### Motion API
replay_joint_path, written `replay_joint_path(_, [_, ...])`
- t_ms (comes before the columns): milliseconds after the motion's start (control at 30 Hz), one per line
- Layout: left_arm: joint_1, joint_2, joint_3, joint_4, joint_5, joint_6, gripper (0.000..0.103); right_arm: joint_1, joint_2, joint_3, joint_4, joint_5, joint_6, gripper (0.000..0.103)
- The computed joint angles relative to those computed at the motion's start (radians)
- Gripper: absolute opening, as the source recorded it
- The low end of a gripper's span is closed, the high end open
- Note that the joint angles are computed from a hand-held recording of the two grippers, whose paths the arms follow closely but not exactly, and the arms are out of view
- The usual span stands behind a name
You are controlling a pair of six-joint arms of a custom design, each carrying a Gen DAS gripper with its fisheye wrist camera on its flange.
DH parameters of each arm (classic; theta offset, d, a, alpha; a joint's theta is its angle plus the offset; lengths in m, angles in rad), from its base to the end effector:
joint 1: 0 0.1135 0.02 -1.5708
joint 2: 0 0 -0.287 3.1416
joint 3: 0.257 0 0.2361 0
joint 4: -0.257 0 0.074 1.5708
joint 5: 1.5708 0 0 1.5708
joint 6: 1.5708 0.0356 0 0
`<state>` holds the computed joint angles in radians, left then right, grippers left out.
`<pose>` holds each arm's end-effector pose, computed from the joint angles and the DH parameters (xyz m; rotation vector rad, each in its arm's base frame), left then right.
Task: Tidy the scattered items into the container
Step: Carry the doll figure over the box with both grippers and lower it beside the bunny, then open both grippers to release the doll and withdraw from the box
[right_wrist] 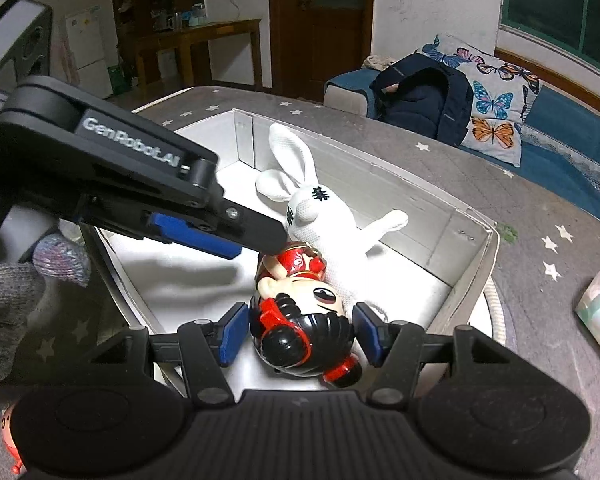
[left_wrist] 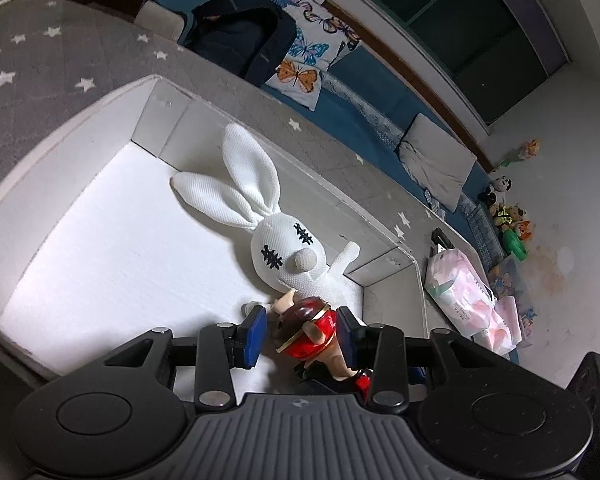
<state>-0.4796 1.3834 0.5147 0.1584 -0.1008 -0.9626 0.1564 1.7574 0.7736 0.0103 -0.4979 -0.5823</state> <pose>0.2170 -0.1088 0.1885 -0.6172 2.2775 -0.6254 0.3025 0.0649 0.1516 -1.0522 2.1925 0.4447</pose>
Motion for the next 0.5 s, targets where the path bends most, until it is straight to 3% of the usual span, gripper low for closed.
replay_joint_path(100, [-0.02,-0.033,-0.009,-0.019,-0.026,0.001,0.04,-0.015,-0.013,-0.011,-0.002,-0.02,0.007,0.059])
replay_joint_path(333, [-0.071,-0.108,-0.03,-0.062,-0.086,-0.009,0.04,-0.038,-0.069,-0.072,0.034,-0.044,0.017,0.074])
replay_joint_path(500, [-0.138,-0.178,-0.04,-0.115,-0.159,-0.027,0.04,-0.063,-0.138,-0.136,0.072,-0.07,0.033,0.075])
